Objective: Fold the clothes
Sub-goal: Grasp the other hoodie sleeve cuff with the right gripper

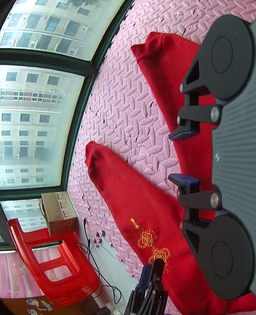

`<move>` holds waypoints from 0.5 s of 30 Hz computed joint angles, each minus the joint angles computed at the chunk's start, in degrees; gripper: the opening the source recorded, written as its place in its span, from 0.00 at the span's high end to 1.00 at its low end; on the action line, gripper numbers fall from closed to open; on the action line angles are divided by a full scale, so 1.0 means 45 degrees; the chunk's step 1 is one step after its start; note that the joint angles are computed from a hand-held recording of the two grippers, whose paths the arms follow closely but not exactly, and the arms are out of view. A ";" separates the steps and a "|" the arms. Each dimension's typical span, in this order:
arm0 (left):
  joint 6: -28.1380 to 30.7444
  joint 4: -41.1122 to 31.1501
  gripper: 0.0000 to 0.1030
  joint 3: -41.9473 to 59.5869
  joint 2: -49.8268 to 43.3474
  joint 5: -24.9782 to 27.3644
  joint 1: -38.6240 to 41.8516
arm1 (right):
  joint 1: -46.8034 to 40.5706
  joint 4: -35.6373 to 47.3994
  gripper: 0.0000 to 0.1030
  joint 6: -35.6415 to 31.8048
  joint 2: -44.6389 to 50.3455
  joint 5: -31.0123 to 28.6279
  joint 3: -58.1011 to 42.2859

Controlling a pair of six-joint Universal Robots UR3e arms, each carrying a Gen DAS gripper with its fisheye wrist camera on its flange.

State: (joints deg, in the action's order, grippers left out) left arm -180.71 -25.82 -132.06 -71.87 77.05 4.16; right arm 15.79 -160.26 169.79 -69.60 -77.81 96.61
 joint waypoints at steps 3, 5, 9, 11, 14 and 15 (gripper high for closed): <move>-0.0184 -0.0399 0.48 0.0009 0.0461 -0.0216 -0.0501 | -0.0537 0.0035 0.62 0.0199 0.0313 -0.0227 -0.0243; -0.0347 -0.0691 0.48 0.0023 0.0714 -0.0319 -0.0858 | -0.0729 -0.0003 0.62 0.0198 0.0773 -0.0406 -0.0653; -0.0507 -0.1219 0.48 0.0013 0.1101 -0.0605 -0.1450 | -0.0879 -0.0151 0.62 0.0163 0.1860 -0.0803 -0.1721; -0.0446 -0.1488 0.48 0.0001 0.1243 -0.0759 -0.1757 | -0.0873 -0.0201 0.62 0.0201 0.2467 -0.1079 -0.2385; -0.0371 -0.1541 0.49 0.0009 0.1286 -0.0734 -0.2287 | -0.0815 -0.0178 0.62 0.0359 0.3387 -0.1763 -0.3473; -0.0352 -0.1579 0.50 0.0011 0.1308 -0.0795 -0.2414 | -0.0871 -0.0045 0.62 0.0423 0.3617 -0.1884 -0.3798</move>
State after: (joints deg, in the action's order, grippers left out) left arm -182.29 -32.93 -132.01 -65.99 73.47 -6.70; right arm 11.87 -160.46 171.70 -53.33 -86.29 79.52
